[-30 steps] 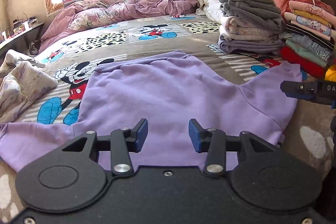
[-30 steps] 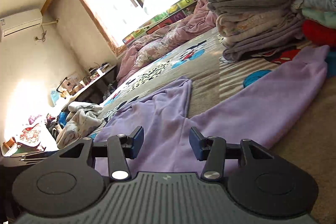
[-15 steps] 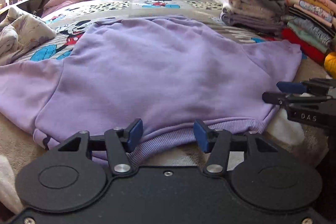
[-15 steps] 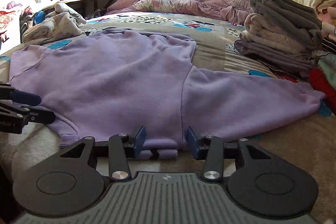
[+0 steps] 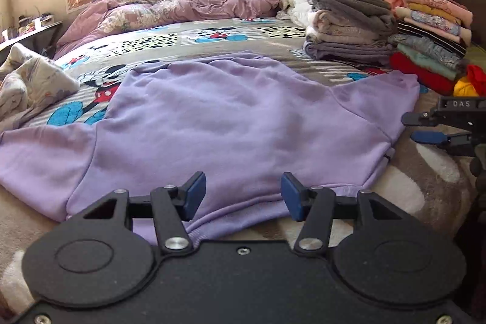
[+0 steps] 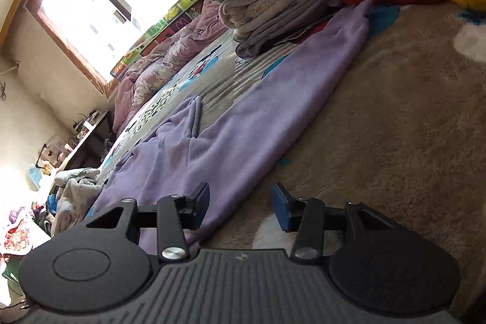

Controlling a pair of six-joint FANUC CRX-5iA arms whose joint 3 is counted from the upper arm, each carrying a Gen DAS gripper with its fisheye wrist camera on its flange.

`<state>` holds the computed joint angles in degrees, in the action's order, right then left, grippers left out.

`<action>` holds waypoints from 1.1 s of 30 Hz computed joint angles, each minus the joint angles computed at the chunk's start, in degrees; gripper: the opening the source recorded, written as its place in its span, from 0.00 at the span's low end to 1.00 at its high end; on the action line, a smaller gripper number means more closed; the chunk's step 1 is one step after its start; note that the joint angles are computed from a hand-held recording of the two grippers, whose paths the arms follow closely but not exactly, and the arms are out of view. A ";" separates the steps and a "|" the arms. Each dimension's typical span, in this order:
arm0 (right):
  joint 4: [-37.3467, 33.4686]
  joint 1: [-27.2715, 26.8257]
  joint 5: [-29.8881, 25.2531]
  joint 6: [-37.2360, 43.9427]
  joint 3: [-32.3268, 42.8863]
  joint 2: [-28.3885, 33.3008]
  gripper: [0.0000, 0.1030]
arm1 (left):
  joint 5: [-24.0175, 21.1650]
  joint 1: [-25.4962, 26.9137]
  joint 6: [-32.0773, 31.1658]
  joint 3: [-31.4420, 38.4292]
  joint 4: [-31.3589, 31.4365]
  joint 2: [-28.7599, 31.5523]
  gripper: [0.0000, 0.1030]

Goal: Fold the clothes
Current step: 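Smooth the sweatshirt flat with both grippers and open them, then grasp a lavender sleeve cuff with the left gripper and lift it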

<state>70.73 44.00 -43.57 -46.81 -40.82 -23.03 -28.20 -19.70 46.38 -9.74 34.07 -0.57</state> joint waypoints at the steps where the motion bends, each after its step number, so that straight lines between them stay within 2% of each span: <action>1: 0.73 -0.66 1.27 -1.10 -0.46 -0.11 0.46 | 0.35 -0.82 -4.19 -1.09 2.93 -0.06 0.52; 3: 1.01 -0.73 1.34 -0.75 -0.25 0.38 0.46 | 0.39 -2.31 -10.06 -2.25 6.53 0.14 0.52; 5: 1.60 -1.06 1.28 -1.66 -0.29 0.64 0.46 | -0.12 -3.74 -13.58 -2.72 6.65 0.46 0.52; 8: 4.50 -3.04 2.20 -6.62 -1.58 0.22 0.46 | 0.36 -5.09 -13.60 -2.82 3.31 0.83 0.52; 11: 7.20 -5.03 3.12 -11.53 -2.75 -0.25 0.46 | 0.49 -5.48 -14.59 -2.81 3.58 0.67 0.52; 13: 8.53 -6.11 3.87 -13.99 -3.42 -0.64 0.46 | -0.74 -5.44 -12.42 -1.03 2.09 1.05 0.52; 18: 10.11 -8.17 6.58 -15.30 -4.67 -1.87 0.46 | -6.44 -6.19 -3.23 9.35 -4.78 5.47 0.52; 20: 12.82 -9.42 6.97 -19.24 -6.08 -3.11 0.46 | -7.66 -7.32 -3.73 12.77 -4.67 7.44 0.52; 22: 15.47 -10.75 7.19 -23.20 -7.48 -4.44 0.46 | -6.80 -9.45 -6.80 15.67 -5.15 9.43 0.52; 24: 17.41 -11.95 6.13 -27.13 -9.21 -6.40 0.47 | -7.76 -11.64 -7.20 20.16 -9.32 12.14 0.52; 26: 15.98 -11.01 3.41 -28.23 -10.13 -7.68 0.47 | -9.83 -13.88 -6.22 25.86 -13.46 15.96 0.52; 27: 15.11 -10.37 1.89 -28.78 -10.53 -8.28 0.47 | -13.41 -14.92 -4.58 30.64 -15.65 19.04 0.52; 29: 13.46 -8.18 -2.12 -30.14 -11.17 -9.22 0.47 | -17.35 -17.00 -1.90 37.96 -19.58 23.92 0.51; 33: 12.29 -4.43 -11.12 -33.05 -12.69 -11.06 0.48 | -20.62 -21.30 -0.33 48.27 -26.75 30.84 0.51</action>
